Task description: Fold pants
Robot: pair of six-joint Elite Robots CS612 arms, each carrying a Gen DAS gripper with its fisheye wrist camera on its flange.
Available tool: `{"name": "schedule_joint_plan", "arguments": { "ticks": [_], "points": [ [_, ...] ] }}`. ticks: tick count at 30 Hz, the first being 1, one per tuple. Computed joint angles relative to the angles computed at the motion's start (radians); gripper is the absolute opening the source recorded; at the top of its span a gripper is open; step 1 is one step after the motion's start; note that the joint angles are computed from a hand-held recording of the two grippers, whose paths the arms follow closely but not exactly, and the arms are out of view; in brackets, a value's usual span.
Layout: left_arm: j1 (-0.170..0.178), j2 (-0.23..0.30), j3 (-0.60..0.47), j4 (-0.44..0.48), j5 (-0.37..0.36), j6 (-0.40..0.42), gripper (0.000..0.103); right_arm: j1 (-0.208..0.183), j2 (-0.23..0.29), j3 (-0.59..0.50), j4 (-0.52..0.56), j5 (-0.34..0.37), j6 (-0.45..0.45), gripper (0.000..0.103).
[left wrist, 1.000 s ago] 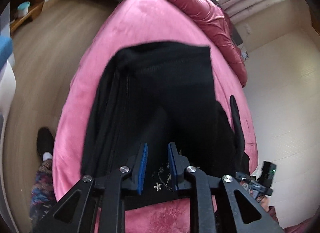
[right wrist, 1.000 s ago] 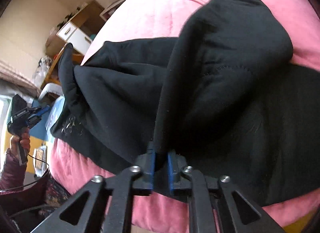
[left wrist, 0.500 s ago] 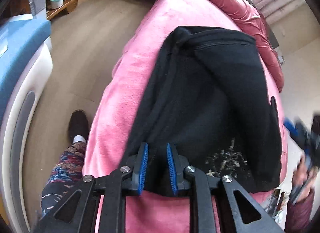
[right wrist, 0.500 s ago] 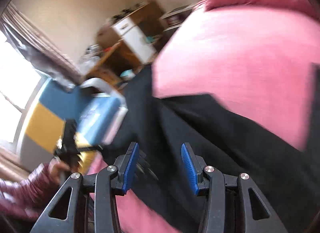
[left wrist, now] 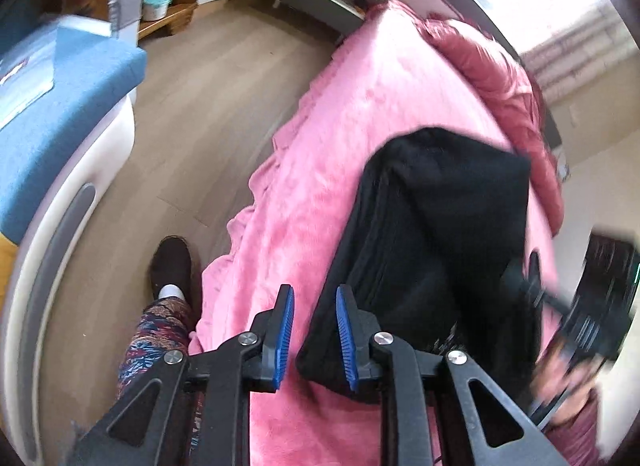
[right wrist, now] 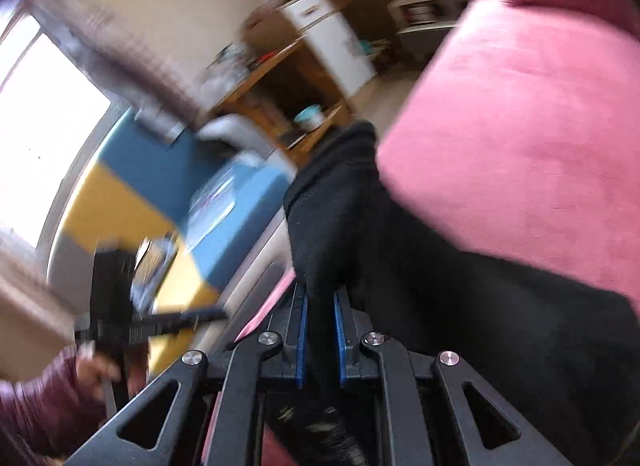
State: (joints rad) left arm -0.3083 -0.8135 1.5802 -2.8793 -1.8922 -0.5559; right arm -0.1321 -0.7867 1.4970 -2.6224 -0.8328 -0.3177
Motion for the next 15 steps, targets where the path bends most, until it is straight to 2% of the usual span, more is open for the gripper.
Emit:
{"name": "schedule_joint_plan", "arguments": {
  "ticks": [3, 4, 7, 10, 12, 13, 15],
  "points": [
    [-0.002, -0.012, 0.010, -0.033, -0.003, -0.031, 0.023, 0.031, -0.011, 0.031, 0.063, -0.040, -0.099, 0.012],
    [-0.003, -0.017, 0.014, -0.047, 0.003, -0.040, 0.024, 0.041, -0.014, 0.047, 0.060, -0.070, -0.109, 0.012],
    [-0.006, -0.022, 0.017, -0.096, 0.004, -0.063, 0.026, 0.060, 0.000, 0.052, 0.102, -0.092, -0.101, 0.017],
    [-0.017, -0.024, 0.004, -0.096, 0.004, -0.024, 0.028, 0.043, -0.007, 0.079, 0.119, -0.033, -0.078, 0.017],
    [-0.027, -0.023, -0.005, -0.087, 0.004, 0.022, 0.034, 0.023, -0.025, 0.112, 0.100, 0.010, -0.048, 0.030],
    [-0.032, -0.019, -0.013, -0.067, 0.004, 0.048, 0.035, 0.014, -0.039, 0.137, 0.060, 0.008, -0.033, 0.035],
    [-0.045, -0.015, -0.029, -0.004, 0.013, 0.101, 0.037, 0.000, -0.064, 0.181, -0.004, -0.014, -0.015, 0.035]
  ]
}}
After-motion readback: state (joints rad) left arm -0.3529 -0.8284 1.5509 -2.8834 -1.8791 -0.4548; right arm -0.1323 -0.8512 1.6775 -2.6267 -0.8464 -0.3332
